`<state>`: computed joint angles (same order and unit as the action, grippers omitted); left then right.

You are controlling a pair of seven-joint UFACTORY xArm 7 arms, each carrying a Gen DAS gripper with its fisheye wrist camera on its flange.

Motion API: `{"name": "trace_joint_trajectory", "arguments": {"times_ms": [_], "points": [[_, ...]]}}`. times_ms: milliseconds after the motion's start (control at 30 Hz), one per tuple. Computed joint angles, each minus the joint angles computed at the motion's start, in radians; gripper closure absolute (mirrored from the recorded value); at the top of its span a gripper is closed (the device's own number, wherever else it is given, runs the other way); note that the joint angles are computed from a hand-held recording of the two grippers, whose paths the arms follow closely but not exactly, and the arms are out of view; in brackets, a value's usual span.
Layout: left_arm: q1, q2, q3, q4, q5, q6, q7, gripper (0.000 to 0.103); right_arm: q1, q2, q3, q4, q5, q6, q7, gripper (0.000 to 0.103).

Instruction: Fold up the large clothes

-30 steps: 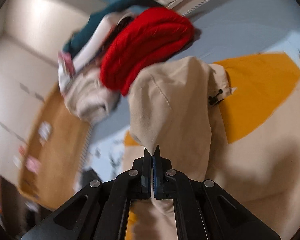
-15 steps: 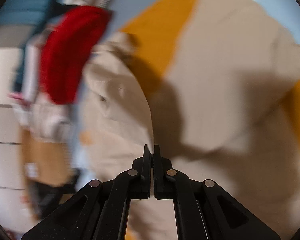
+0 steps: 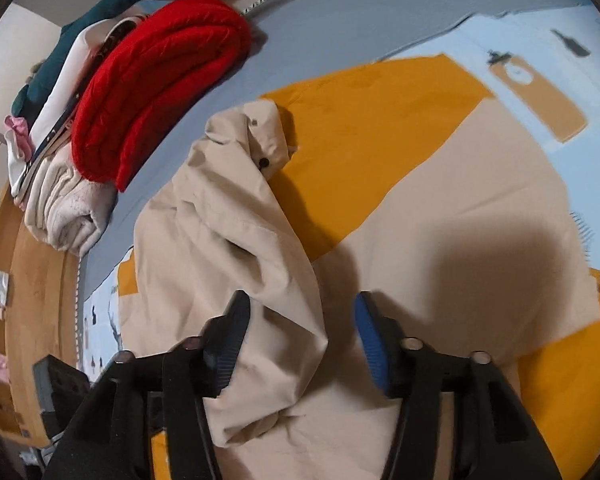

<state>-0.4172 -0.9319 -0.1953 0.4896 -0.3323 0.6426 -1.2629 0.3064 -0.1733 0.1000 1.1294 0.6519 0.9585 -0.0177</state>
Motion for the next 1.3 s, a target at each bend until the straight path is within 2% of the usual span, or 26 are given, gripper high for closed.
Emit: {"name": "trace_joint_trajectory", "arguments": {"times_ms": [33, 100, 133, 233, 267, 300, 367, 433, 467, 500, 600, 633, 667, 700, 733, 767, 800, 867, 933, 1000, 1067, 1133, 1200, 1300], "points": [[-0.013, 0.003, 0.009, -0.006, -0.008, -0.031, 0.018, 0.099, 0.004, 0.002, -0.005, -0.004, 0.025, 0.003, -0.022, 0.098], [0.021, -0.02, 0.003, 0.032, 0.049, -0.005, 0.046, 0.101, 0.004, -0.003, -0.015, -0.013, 0.087, -0.009, -0.043, 0.101], [0.055, -0.004, -0.007, 0.074, 0.074, 0.016, 0.067, 0.101, 0.003, -0.011, -0.032, -0.02, 0.157, -0.001, -0.06, 0.101], [0.135, -0.022, -0.026, 0.206, 0.216, 0.188, 0.12, 0.101, 0.002, -0.046, -0.066, -0.048, 0.377, 0.01, -0.098, 0.101], [0.134, -0.007, -0.018, 0.252, 0.235, 0.262, 0.16, 0.101, 0.018, -0.06, -0.086, -0.06, 0.419, 0.008, -0.084, 0.101], [0.13, 0.007, -0.012, 0.268, 0.229, 0.308, 0.184, 0.101, -0.002, -0.063, -0.064, -0.063, 0.419, 0.014, -0.07, 0.101], [0.078, 0.085, 0.006, 0.277, 0.193, 0.446, 0.226, 0.101, -0.007, -0.053, -0.036, -0.07, 0.317, 0.035, -0.01, 0.101], [0.063, 0.121, 0.007, 0.228, 0.1, 0.49, 0.239, 0.097, -0.01, -0.02, -0.003, -0.06, 0.152, 0.075, 0.075, 0.101], [0.063, 0.117, 0.003, 0.192, 0.059, 0.494, 0.208, 0.094, -0.026, 0.0, 0.03, -0.062, 0.073, 0.105, 0.109, 0.101], [0.074, 0.106, -0.007, 0.185, 0.053, 0.498, 0.181, 0.092, -0.003, 0.009, 0.022, -0.063, 0.036, 0.109, 0.125, 0.101], [0.11, 0.142, -0.041, 0.305, 0.156, 0.596, 0.191, 0.085, 0.015, 0.014, 0.041, -0.031, -0.048, 0.095, 0.126, 0.097], [0.122, 0.152, -0.058, 0.339, 0.189, 0.626, 0.191, 0.075, 0.018, 0.014, 0.044, -0.014, -0.074, 0.084, 0.124, 0.091], [0.139, 0.167, -0.092, 0.395, 0.252, 0.674, 0.192, 0.07, 0.019, 0.008, 0.047, 0.0, -0.105, 0.069, 0.133, 0.087], [0.154, 0.176, -0.127, 0.44, 0.308, 0.701, 0.192, 0.069, 0.019, 0.0, 0.05, 0.007, -0.137, 0.056, 0.154, 0.078], [0.158, 0.182, -0.144, 0.457, 0.331, 0.704, 0.192, 0.07, 0.017, -0.017, 0.052, 0.007, -0.168, 0.036, 0.177, 0.07], [0.157, 0.186, -0.157, 0.469, 0.351, 0.687, 0.199, 0.071, 0.016, -0.04, 0.054, 0.002, -0.19, -0.001, 0.195, 0.068], [0.141, 0.186, -0.161, 0.461, 0.347, 0.629, 0.213, 0.071, 0.019, -0.049, 0.053, 0.003, -0.196, -0.024, 0.198, 0.065], [0.096, 0.198, -0.142, 0.418, 0.301, 0.52, 0.253, 0.073, 0.038, -0.052, 0.048, 0.01, -0.186, -0.081, 0.153, 0.064], [0.057, 0.244, -0.113, 0.392, 0.241, 0.449, 0.293, 0.075, 0.059, -0.025, 0.033, 0.033, -0.15, -0.083, 0.079, 0.064], [0.022, 0.271, -0.101, 0.356, 0.186, 0.467, 0.306, 0.075, 0.055, 0.008, 0.015, 0.035, -0.094, -0.052, 0.063, 0.064], [0.008, 0.286, -0.103, 0.341, 0.173, 0.505, 0.306, 0.075, 0.031, 0.034, 0.004, 0.023, -0.064, -0.02, 0.13, 0.064], [0.0, 0.267, -0.09, 0.321, 0.153, 0.489, 0.307, 0.075, 0.006, 0.017, 0.004, -0.022, -0.073, -0.026, 0.211, 0.064], [-0.009, 0.251, -0.066, 0.325, 0.117, 0.47, 0.314, 0.075, -0.005, 0.02, -0.004, -0.024, -0.051, -0.022, 0.223, 0.064], [-0.014, 0.206, -0.046, 0.335, 0.1, 0.453, 0.353, 0.075, -0.007, 0.003, 0.024, -0.006, -0.136, -0.076, 0.245, 0.064]]}}
